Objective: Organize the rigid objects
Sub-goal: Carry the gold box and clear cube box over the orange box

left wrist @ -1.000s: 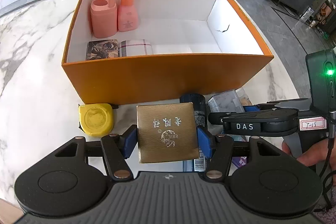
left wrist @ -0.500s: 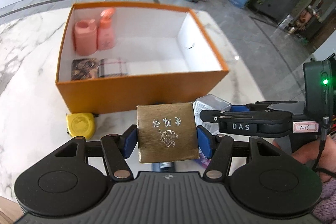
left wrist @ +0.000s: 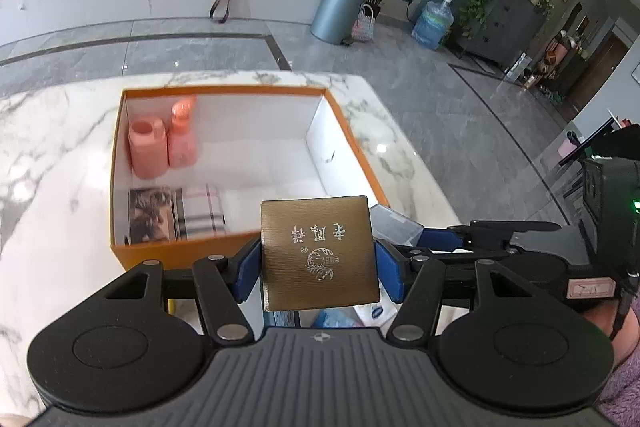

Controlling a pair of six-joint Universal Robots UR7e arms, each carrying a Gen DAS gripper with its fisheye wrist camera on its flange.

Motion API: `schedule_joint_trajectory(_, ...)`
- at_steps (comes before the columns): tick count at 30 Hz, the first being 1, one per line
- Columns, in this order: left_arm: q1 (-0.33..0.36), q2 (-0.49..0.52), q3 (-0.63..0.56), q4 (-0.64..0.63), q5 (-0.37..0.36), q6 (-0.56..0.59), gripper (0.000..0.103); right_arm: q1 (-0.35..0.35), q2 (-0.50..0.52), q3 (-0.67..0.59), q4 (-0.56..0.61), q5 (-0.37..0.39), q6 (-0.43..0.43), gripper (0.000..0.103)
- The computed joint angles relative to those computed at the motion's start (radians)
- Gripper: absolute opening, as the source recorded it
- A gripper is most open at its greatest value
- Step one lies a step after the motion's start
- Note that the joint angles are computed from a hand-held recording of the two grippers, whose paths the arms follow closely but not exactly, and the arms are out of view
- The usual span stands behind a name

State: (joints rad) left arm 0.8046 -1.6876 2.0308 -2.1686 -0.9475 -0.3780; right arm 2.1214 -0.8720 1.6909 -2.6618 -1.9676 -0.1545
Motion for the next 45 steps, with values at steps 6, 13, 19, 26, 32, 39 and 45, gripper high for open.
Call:
schedule_joint_trajectory(6,0.03,0.029,-0.046,-0.036,0.009,0.058,0.069,0.007,0.028,-0.058,-0.008,0.008,-0.019,0.05)
schedule_joint_trajectory(13,0.109,0.103,-0.134,-0.045,-0.004,0.112,0.069,0.004,0.1,-0.161,0.007,0.016,-0.039,0.05)
schedule_joint_trajectory(19,0.189,0.178,-0.211,-0.028,-0.015,0.159,0.069,-0.011,0.189,-0.277,0.07,0.018,-0.058,0.05)
schedule_joint_trajectory(26,0.307,0.291,-0.327,-0.019,-0.066,0.173,0.069,-0.038,0.312,-0.458,0.192,0.013,-0.071,0.05)
schedule_joint_trajectory(32,0.376,0.38,-0.392,-0.038,-0.111,0.147,0.069,-0.059,0.427,-0.618,0.287,-0.025,-0.063,0.05)
schedule_joint_trajectory(39,0.411,0.46,-0.419,-0.064,-0.105,0.137,0.069,-0.085,0.507,-0.725,0.36,-0.065,-0.082,0.05)
schedule_joint_trajectory(45,0.413,0.499,-0.422,-0.091,-0.065,0.122,0.069,-0.095,0.546,-0.763,0.382,-0.096,-0.102,0.05)
